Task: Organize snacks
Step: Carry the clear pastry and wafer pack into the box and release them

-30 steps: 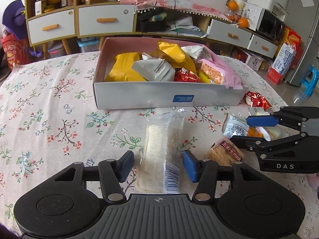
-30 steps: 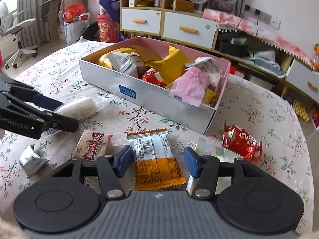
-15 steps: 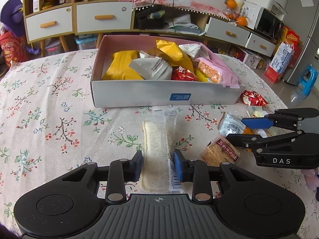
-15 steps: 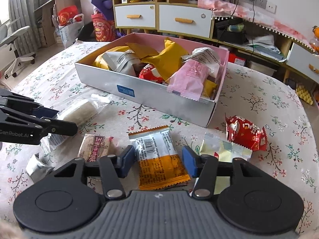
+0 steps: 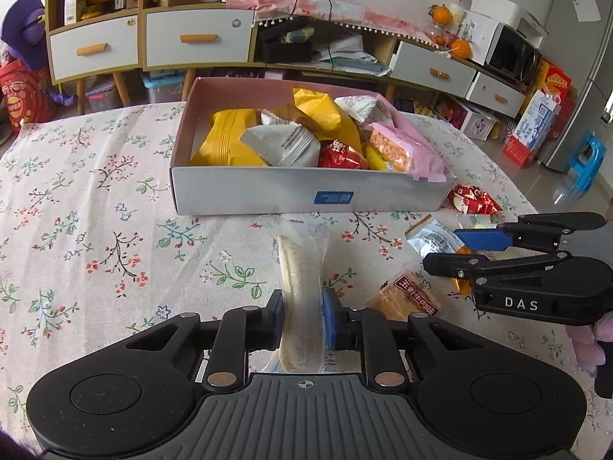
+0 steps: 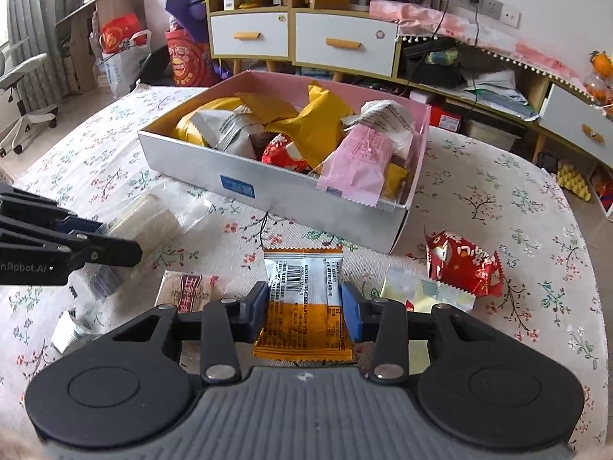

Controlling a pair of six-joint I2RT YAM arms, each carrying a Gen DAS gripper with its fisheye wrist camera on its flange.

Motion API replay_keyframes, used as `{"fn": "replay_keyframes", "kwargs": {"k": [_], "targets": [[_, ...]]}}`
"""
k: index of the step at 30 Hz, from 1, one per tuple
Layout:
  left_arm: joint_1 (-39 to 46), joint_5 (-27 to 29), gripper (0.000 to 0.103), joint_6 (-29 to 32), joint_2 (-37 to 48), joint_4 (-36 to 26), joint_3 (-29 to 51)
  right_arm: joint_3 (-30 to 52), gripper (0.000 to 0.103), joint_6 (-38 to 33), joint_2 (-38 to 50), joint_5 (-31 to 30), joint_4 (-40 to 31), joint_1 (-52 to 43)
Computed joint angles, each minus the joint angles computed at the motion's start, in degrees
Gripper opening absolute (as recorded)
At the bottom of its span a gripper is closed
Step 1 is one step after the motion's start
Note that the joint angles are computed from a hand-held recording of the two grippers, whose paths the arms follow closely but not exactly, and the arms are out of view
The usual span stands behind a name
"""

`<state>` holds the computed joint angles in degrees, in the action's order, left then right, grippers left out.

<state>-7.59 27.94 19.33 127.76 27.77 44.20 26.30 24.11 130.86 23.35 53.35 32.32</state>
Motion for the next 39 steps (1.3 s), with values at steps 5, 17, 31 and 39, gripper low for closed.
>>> {"fn": "replay_keyframes", "kwargs": {"k": [5, 17, 31, 39], "targets": [[0.2, 0.2, 0.017, -0.3, -1.3, 0.7, -1.3, -0.7, 0.037, 0.9, -1.7, 1.1, 0.5, 0.7], [1.9, 2.4, 0.017, -3.6, -6.2, 1.7, -3.8, -1.9, 0.037, 2.7, -5.9, 2.5, 1.7, 2.0], [1.1, -0.7, 0.017, -8.2, -5.8, -0.4, 5.3, 2.4, 0.037, 7.7, -8.6, -0.5, 0.7, -2.6], [0.7, -1.9, 0.017, -12.3, 3.3, -7.8, 20.6, 11.5, 0.037, 7.7, -5.6, -4.8, -4.2, -7.6]]}}
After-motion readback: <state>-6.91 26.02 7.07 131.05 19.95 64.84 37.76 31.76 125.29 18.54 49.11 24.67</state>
